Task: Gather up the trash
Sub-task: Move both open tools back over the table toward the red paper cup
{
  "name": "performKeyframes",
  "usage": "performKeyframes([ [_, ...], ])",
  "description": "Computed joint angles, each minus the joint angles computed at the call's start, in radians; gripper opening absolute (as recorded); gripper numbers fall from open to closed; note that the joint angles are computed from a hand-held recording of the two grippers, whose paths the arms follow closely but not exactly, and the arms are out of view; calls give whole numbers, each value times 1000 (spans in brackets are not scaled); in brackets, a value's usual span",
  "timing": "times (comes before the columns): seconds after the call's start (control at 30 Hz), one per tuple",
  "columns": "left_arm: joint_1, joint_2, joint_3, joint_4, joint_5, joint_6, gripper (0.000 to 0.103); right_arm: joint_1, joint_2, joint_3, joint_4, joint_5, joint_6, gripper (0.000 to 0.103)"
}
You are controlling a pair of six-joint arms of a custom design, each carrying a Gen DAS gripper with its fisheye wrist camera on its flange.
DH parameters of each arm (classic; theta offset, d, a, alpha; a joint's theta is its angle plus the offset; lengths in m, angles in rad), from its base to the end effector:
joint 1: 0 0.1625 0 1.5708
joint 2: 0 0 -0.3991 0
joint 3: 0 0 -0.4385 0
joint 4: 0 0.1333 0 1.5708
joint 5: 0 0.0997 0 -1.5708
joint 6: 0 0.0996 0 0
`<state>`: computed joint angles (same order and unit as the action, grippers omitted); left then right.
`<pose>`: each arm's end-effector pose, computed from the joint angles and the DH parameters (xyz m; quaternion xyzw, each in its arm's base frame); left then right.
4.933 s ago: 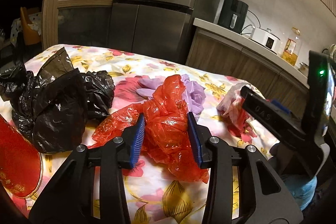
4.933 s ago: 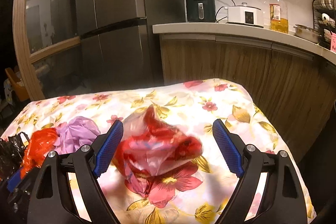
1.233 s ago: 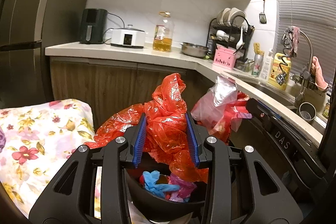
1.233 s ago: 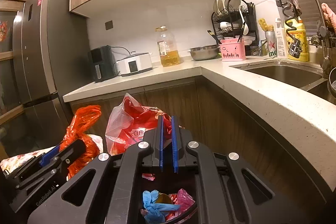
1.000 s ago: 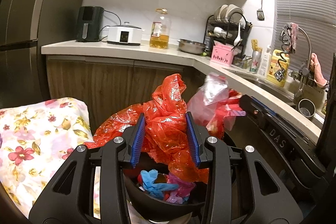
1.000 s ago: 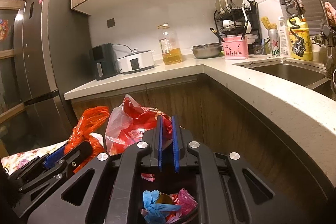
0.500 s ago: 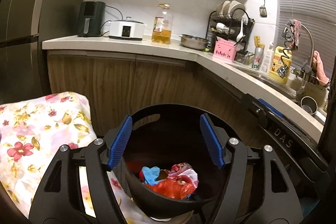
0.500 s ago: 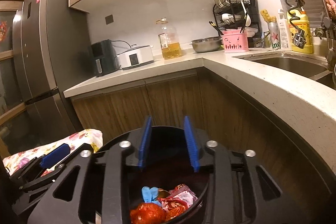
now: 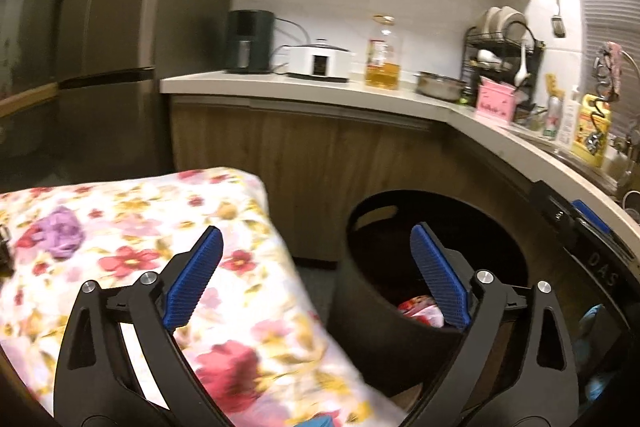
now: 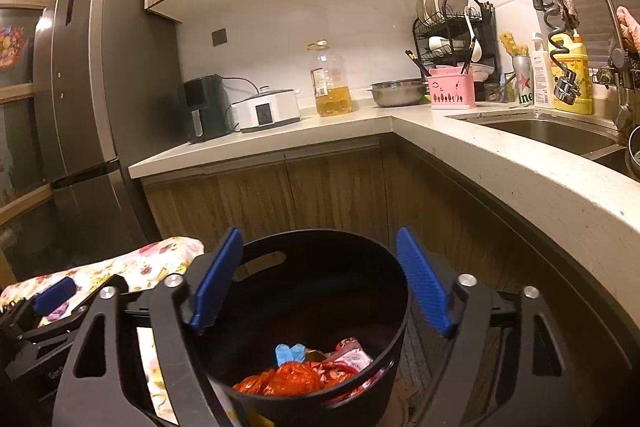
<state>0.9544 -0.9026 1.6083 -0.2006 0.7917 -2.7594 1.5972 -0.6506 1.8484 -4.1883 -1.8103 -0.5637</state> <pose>-0.1780 -0.6029 0.0698 0.2122 0.7919 -0.5049 0.2700 0.1252 -0.5849 0.0799 0.1445 -0.7431 0.5998 0.2591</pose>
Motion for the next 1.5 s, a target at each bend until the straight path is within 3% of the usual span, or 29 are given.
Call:
performKeyframes([
  [0.3,-33,-116,137,-67,-130,24,94,37,13,46,-33,-16,-8,87],
  [0.7,-64,-270,301,-154,-219,40,94,94,50,83,-72,-27,-19,87],
  [1.13,-60,-420,425,-221,-299,75,94,152,112,62,-21,-21,-25,87],
  [1.5,-35,-557,529,-355,-370,187,94,199,176,11,50,-1,-17,87],
])
